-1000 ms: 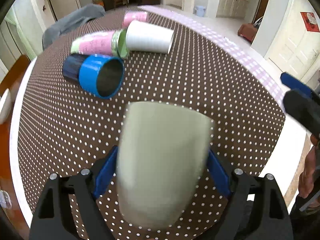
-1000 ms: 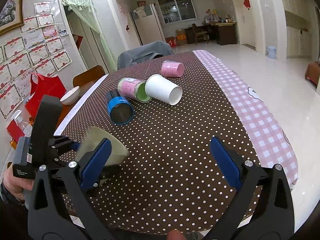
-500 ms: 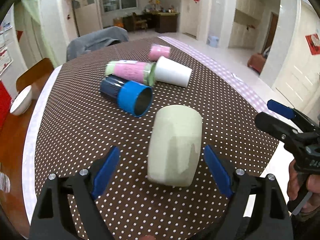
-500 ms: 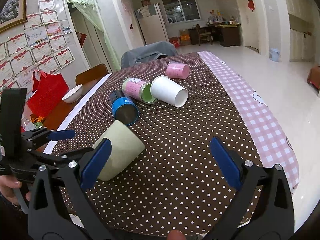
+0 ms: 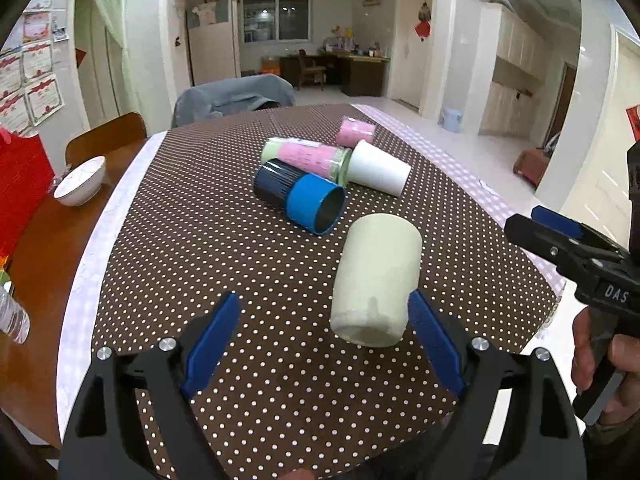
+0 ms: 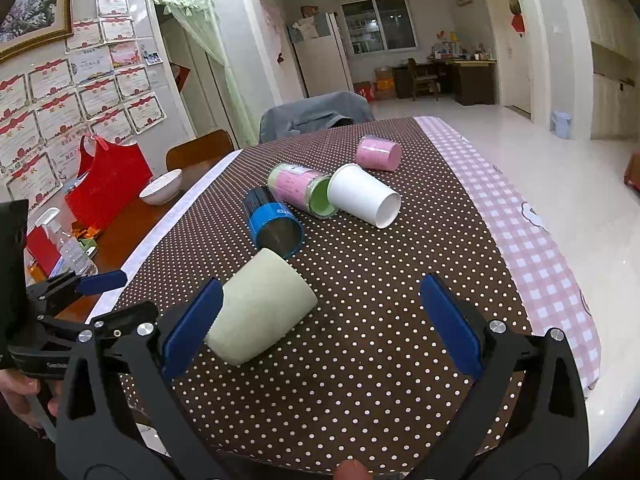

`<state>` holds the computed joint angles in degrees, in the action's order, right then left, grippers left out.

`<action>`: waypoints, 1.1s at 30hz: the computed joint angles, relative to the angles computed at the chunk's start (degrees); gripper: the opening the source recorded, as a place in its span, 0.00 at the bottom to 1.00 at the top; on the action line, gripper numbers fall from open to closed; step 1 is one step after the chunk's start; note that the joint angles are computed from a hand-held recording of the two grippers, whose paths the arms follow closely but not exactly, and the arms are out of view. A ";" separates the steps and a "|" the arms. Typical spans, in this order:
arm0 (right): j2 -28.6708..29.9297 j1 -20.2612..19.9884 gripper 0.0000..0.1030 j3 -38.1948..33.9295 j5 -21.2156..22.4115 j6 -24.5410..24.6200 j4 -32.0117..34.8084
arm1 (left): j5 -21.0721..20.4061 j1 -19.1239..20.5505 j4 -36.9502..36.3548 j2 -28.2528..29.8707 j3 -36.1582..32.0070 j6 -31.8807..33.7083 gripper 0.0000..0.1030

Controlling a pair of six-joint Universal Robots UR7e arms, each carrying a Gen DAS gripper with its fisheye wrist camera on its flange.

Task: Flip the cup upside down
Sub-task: 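Lift the pale green cup, set it back down and open the left gripper, then reach the right gripper to the pale green cup and grasp its body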

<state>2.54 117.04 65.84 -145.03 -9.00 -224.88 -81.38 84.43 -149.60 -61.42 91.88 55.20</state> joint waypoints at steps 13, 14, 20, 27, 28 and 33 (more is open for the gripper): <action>2.00 1.33 0.94 -4.82 0.34 -6.94 -1.31 | -4.05 1.53 -6.29 -4.23 3.83 -0.86 0.82; 2.37 1.42 0.94 -5.55 0.64 -7.90 -0.89 | -4.15 1.56 -6.54 -4.37 3.93 -0.90 0.82; 0.94 1.36 0.94 -2.87 5.35 -6.24 1.95 | -4.64 1.90 -10.15 -5.42 5.72 -0.84 0.82; 0.20 1.50 0.94 -1.18 8.73 -5.44 0.82 | -5.70 2.31 -14.16 -6.72 7.54 -1.09 0.82; 0.36 1.61 0.94 -1.43 8.76 -6.22 0.45 | -5.78 2.36 -14.74 -6.88 7.79 -1.14 0.82; 1.57 2.05 0.94 -3.57 9.00 -13.85 -1.38 | -6.91 2.93 -17.22 -7.93 8.87 -1.69 0.82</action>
<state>4.11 119.09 62.27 -136.02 -22.84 -226.27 -88.29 87.36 -166.83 -69.35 100.76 53.51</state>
